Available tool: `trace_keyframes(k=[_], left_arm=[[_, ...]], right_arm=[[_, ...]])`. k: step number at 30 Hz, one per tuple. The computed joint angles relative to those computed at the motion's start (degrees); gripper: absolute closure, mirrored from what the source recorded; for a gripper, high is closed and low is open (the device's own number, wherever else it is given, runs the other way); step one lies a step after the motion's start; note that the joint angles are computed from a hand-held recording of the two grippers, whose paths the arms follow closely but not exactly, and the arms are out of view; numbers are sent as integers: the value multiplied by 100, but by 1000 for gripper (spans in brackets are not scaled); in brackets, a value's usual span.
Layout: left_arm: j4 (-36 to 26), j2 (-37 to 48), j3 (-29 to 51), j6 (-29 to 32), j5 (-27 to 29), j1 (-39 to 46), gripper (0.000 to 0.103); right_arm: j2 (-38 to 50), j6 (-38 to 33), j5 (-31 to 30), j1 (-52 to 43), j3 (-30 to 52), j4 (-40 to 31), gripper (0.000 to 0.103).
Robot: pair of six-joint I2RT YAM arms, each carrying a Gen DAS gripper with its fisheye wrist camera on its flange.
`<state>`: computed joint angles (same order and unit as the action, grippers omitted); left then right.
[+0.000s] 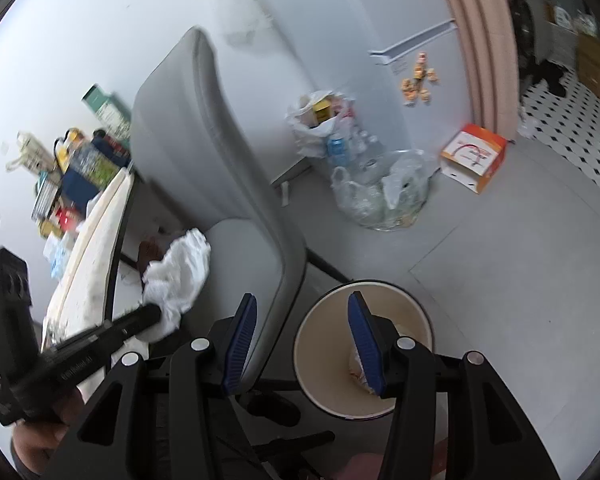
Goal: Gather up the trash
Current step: 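Carry tissue and packet over the wastebasket and open both grippers, then return both tools over the table toward the blue tissue pack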
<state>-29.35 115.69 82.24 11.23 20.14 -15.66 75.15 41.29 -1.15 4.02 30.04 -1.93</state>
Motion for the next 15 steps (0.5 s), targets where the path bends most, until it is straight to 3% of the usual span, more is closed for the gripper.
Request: trace_keyframes(k=[5, 6, 8, 10, 15], left_arm=[[-201, 229, 150, 32, 81, -259, 95], [-269, 280, 205, 46, 122, -275, 90], [-346, 337, 268, 59, 291, -249, 57], [-188, 263, 178, -50, 285, -231, 50], [-245, 167, 252, -96, 322, -31, 43]], right_arm=[[-346, -121, -48, -442, -190, -123, 55], [-394, -142, -53, -501, -207, -147, 55], [-438, -162, -56, -561, -216, -172, 55], [-445, -169, -70, -613, -205, -190, 55], [-395, -121, -26, -505, -115, -181, 55]])
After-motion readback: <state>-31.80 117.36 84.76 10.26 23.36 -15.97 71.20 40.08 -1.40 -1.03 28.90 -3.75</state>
